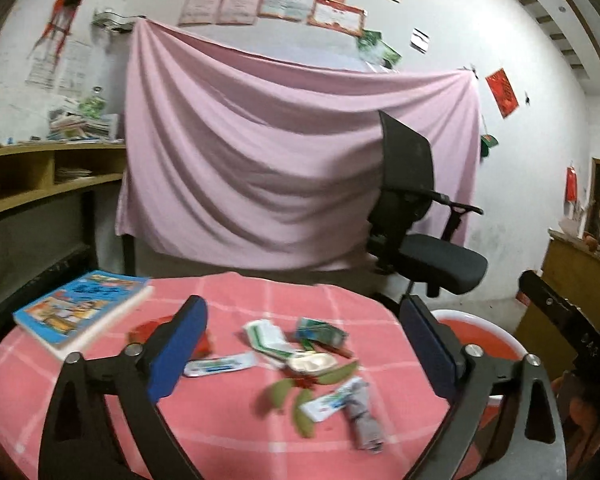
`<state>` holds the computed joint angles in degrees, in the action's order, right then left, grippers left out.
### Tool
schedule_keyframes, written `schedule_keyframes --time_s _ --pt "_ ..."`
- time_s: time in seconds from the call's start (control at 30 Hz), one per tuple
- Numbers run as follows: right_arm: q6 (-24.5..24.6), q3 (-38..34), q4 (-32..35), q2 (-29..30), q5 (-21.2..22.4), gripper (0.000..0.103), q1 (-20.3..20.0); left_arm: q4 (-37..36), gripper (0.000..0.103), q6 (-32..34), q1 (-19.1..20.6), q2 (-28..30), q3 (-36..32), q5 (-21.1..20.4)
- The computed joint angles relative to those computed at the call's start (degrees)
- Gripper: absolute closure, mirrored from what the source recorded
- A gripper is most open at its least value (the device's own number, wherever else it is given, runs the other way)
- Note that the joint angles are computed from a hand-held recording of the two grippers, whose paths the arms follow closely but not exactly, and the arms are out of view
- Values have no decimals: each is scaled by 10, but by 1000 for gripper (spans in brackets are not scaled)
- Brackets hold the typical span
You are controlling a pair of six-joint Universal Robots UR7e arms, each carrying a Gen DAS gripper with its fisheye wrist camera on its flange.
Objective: Collect trash
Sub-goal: 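Move both open grippers back over the table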
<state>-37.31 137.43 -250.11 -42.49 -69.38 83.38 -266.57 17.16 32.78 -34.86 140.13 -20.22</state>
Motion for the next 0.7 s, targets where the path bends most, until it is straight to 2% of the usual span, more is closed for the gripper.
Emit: schedule_keyframes --time_s 0.03,0.17,0.33,0.47,0.5,0.7 --pt "0 1 -9 5 2 0 1 -21 4 19 -1 2 -2 5" --pt "-13 -1 -24 26 -3 0 18 -123 3 96 -5 13 7 27" --pt "-34 -9 -10 45 -30 0 43 -175 3 131 4 21 11 35" --pt "-56 -19 22 54 -68 0 66 -224 3 187 8 21 15 48" --pt "-58 -19 27 56 -75 0 69 -223 3 185 7 22 17 53" --pt "-78 -34 106 57 -165 0 104 -85 3 23 37 3 67 33"
